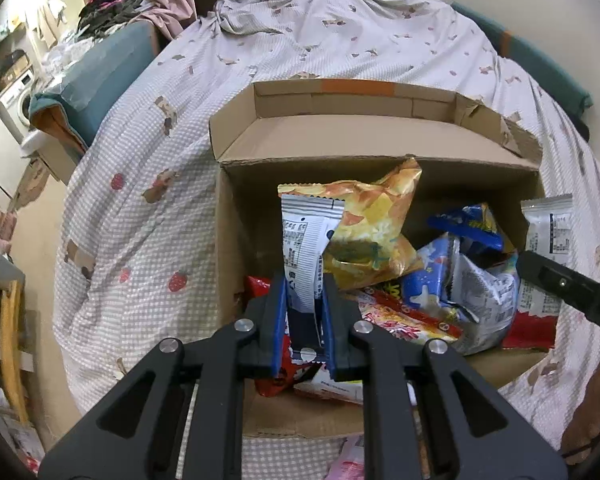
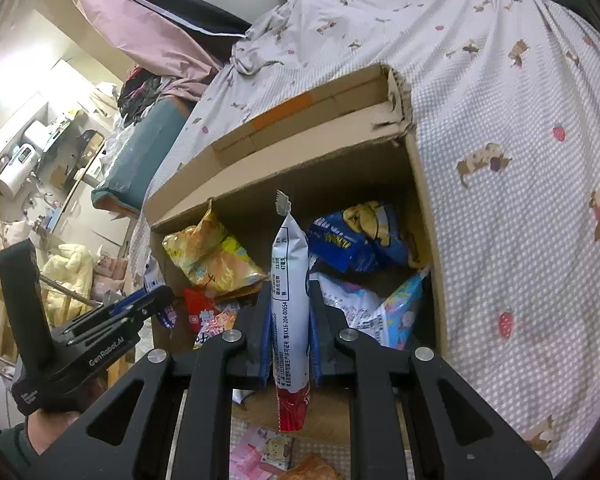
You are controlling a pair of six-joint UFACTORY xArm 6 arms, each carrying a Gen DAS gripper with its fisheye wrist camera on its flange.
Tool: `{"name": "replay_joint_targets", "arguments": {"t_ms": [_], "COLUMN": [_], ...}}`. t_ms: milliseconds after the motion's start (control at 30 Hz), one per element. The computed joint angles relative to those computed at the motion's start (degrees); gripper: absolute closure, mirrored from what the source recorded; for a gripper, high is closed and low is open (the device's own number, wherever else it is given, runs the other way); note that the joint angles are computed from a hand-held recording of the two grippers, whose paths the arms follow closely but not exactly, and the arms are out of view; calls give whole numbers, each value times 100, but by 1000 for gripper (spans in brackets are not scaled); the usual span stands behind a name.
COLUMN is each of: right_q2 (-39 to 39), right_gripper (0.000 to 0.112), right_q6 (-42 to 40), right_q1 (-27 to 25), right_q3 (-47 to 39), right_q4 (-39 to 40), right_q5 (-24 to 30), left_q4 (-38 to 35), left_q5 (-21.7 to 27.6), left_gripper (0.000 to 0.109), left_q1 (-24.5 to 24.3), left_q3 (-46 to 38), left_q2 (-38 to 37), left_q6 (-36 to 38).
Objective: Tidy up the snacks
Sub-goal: 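Lower both held packets into the box and open both tools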
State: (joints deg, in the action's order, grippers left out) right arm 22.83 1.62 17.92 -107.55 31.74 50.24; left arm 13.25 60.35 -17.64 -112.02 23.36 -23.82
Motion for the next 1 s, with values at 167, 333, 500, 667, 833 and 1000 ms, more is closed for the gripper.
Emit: {"name": "replay_joint_targets", "arguments": {"t_ms": [167,333,500,667,833,1000], "right_q2": [76,45,-15,-219,-304,-423], "right_gripper": [96,92,87,27,27,19], "right_q6": [20,80,-12,-52,-116,-87], "right_q1": [-2,-71,-52,46,69,49], "right_q3": [-83,2,60,303,338,452], "right_q4": [-14,202,318,149,-13,-159], "right_q5": [73,30,-34,-417,-507,-711], "left_q4": [-61,0,254,182,381,366], "left_q5": [34,-101,-206,-515,-771,-985], "left_gripper": [94,48,33,32,24,23], "left_q1": [-12,-37,-85,-31,28,76], "left_q3": [24,215,353,714,1079,1379], "left_q2": [-15,-149,-270,-545,-818,-1075], "left_q6": [69,-80,-258,-404,-778,-951]}}
